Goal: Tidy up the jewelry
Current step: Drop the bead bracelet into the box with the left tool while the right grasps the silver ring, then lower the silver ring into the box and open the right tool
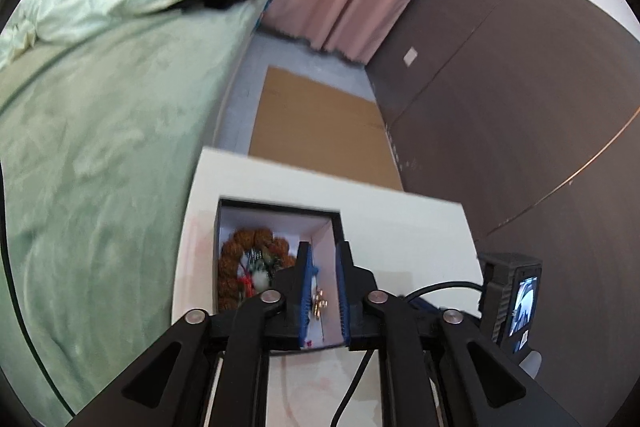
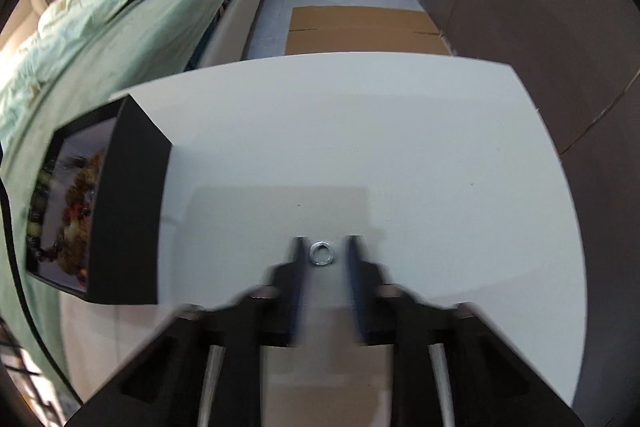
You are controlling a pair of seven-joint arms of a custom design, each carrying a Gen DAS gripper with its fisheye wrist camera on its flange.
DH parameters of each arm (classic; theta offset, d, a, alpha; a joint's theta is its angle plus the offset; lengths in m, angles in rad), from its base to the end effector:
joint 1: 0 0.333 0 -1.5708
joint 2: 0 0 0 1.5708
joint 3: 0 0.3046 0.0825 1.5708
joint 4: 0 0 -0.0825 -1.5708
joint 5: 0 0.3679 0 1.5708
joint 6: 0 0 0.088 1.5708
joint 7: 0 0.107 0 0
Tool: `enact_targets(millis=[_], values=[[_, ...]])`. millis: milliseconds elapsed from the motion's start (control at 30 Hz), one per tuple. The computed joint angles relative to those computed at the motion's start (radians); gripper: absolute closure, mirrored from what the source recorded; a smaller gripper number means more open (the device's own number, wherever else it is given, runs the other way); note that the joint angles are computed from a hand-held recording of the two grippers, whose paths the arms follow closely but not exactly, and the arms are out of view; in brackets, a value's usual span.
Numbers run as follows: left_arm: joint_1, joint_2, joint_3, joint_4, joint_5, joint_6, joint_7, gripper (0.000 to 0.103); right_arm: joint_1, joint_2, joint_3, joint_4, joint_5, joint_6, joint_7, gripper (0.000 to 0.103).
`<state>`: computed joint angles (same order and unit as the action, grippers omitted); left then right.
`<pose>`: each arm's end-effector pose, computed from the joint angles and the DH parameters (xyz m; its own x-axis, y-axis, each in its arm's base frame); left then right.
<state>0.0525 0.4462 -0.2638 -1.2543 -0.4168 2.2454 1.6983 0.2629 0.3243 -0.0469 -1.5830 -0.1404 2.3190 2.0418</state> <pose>0.6998 -0.1163 0.5724 -0.2254 -0.8684 0.4417 -0.8621 -0.0334 -0.5056 0.6573 0.1456 0.4894 -0.1640 -0.9853 -0.0473 -0.8933 0.1687 -0.4166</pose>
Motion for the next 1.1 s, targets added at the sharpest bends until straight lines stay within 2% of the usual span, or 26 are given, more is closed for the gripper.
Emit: enact_targets(millis=[33,100,167,300,467,600,733,800,967,1100], values=[[0.002,0.01,0.0,0.014,-0.002,-0.024,-0.01,0.078,-0.007,-0.005,0.005,-0.005,0.021,0.004,-0.007,0.089],[0.006,0.004,0.003,-0.002,-0.007,-0.019,-0.023,0.051,-0.021,-0.02,0.011,-0.027,0.062,0.034,-0.014,0.089],[0.005,-0.02,0.009,-0.042,-0.004,0.022,-0.027,0.041,-0.035,-0.051,0.02,-0.066,0.11,0.091,-0.028,0.089],[0.015,-0.055,0.012,-0.088,-0.01,0.053,-0.002,0.038,-0.069,-0.11,0.051,-0.145,0.26,0.219,-0.1,0.089],[0.023,-0.073,0.022,-0.114,-0.005,0.052,0.006,0.038,-0.085,-0.139,0.09,-0.185,0.445,0.327,-0.227,0.089],[0.014,-0.111,0.035,-0.174,0.028,0.122,0.045,0.038,-0.071,-0.142,0.107,-0.189,0.528,0.4,-0.298,0.089],[0.025,-0.128,0.036,-0.194,0.016,0.128,0.083,0.034,-0.063,-0.114,0.133,-0.156,0.623,0.452,-0.379,0.089],[0.033,-0.131,0.038,-0.196,-0.001,0.129,0.099,0.024,-0.059,-0.103,0.144,-0.145,0.662,0.473,-0.41,0.089],[0.05,-0.134,0.045,-0.187,-0.028,0.148,0.114,0.011,-0.053,-0.077,0.16,-0.121,0.732,0.489,-0.473,0.089],[0.065,-0.116,0.047,-0.153,-0.05,0.139,0.111,0.011,-0.037,-0.048,0.148,-0.09,0.712,0.488,-0.459,0.089]])
